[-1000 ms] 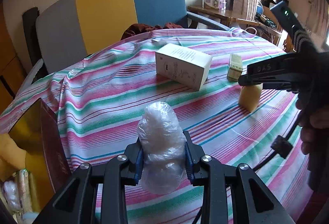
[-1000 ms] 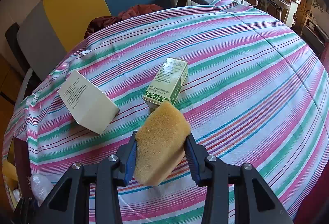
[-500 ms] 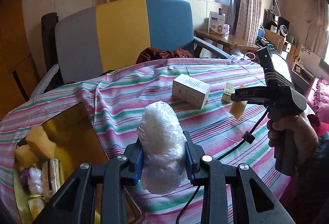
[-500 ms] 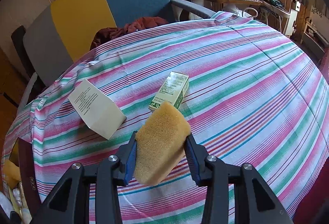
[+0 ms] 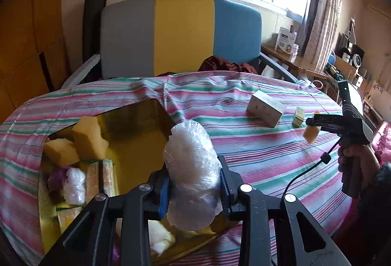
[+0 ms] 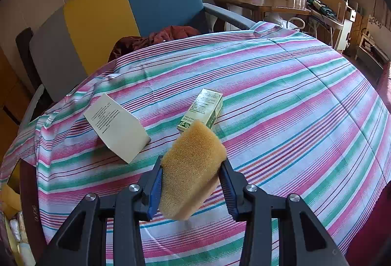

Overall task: Organize objects
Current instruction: 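Carry the plastic bundle over the tray with the left gripper while the right lifts the sponge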

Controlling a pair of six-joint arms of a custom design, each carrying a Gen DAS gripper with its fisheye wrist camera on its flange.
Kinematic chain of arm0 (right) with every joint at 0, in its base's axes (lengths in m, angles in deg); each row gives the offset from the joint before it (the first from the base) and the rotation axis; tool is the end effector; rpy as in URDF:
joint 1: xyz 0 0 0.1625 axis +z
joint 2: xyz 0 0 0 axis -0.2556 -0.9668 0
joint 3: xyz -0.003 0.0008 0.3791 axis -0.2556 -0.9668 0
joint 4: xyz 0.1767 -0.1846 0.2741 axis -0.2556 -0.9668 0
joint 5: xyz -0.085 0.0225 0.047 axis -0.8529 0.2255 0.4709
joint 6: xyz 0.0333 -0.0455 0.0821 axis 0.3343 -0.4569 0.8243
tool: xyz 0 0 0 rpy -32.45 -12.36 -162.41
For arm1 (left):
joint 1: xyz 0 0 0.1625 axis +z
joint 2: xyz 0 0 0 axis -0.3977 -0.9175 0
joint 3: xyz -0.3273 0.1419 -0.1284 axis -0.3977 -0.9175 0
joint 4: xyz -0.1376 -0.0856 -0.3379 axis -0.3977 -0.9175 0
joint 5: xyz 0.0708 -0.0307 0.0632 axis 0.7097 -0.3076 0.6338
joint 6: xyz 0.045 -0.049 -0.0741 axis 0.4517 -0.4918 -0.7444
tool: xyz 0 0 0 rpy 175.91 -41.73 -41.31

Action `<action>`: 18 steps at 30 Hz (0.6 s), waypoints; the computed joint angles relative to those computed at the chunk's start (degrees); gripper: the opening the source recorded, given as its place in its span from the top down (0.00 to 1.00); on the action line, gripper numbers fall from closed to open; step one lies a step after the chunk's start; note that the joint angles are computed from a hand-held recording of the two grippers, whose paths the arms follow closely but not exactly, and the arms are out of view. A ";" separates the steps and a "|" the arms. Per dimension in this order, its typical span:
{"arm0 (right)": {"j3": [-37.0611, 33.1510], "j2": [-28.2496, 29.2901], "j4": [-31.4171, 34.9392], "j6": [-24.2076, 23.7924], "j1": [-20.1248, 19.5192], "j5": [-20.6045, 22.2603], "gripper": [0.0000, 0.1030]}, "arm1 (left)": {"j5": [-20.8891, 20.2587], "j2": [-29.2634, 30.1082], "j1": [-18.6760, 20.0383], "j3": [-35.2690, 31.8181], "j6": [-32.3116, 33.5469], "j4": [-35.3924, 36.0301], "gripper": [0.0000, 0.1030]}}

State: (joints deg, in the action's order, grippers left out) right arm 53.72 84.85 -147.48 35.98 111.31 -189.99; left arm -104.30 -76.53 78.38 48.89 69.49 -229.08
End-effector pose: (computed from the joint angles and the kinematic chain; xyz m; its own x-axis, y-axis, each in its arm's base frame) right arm 0.1783 -0.8389 0.1240 -0.8037 -0.0738 0.5904 -0.3880 0.8174 -0.4259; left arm -0.1397 -0.5812 0.2439 -0.7605 -0.2179 -0.6117 0.3697 0.6292 -0.6837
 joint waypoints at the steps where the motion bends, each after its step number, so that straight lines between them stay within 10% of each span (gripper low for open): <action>1: 0.53 -0.30 -0.51 -0.07 0.04 0.15 0.59 | 0.06 -1.84 0.45 1.54 -1.51 0.14 0.68; 10: 5.63 -3.15 -4.68 -0.77 0.41 2.84 0.58 | 3.32 -16.25 3.29 12.49 -13.63 4.40 0.67; 18: 11.48 -5.98 -8.70 -3.10 0.90 5.06 0.58 | -4.85 -15.18 6.28 9.22 -15.46 5.61 0.67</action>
State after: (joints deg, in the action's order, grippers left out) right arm 65.20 78.87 -156.18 32.88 112.22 -184.92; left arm -109.14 -91.71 84.66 58.11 54.03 -223.47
